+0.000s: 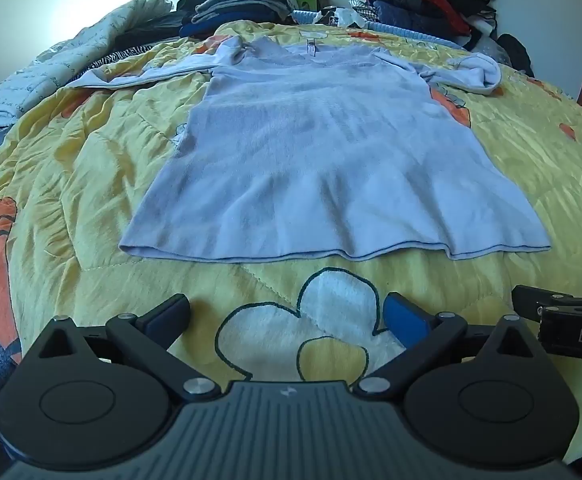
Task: Fold small clothes
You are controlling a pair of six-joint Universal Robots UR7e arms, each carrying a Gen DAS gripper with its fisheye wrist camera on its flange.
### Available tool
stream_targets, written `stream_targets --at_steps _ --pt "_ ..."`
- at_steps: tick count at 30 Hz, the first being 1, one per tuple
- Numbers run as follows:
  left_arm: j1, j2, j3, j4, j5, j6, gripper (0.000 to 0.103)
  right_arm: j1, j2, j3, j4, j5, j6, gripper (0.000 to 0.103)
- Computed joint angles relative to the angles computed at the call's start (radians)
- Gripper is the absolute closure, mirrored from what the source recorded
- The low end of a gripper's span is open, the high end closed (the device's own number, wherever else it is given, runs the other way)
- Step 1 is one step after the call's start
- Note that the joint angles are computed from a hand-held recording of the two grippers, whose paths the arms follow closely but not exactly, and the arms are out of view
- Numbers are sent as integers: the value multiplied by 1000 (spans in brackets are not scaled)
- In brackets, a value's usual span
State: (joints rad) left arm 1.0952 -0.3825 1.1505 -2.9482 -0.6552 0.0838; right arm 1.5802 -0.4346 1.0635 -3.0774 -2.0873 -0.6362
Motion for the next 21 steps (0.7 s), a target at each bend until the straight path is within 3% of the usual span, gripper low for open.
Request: stream_targets --at_steps 9,21 --pt "-4 5 19 -72 7 32 0 0 1 1 -7 2 -3 0" --pt "-3 4 18 -73 5 35 0 -5 0 9 -21 11 -9 0"
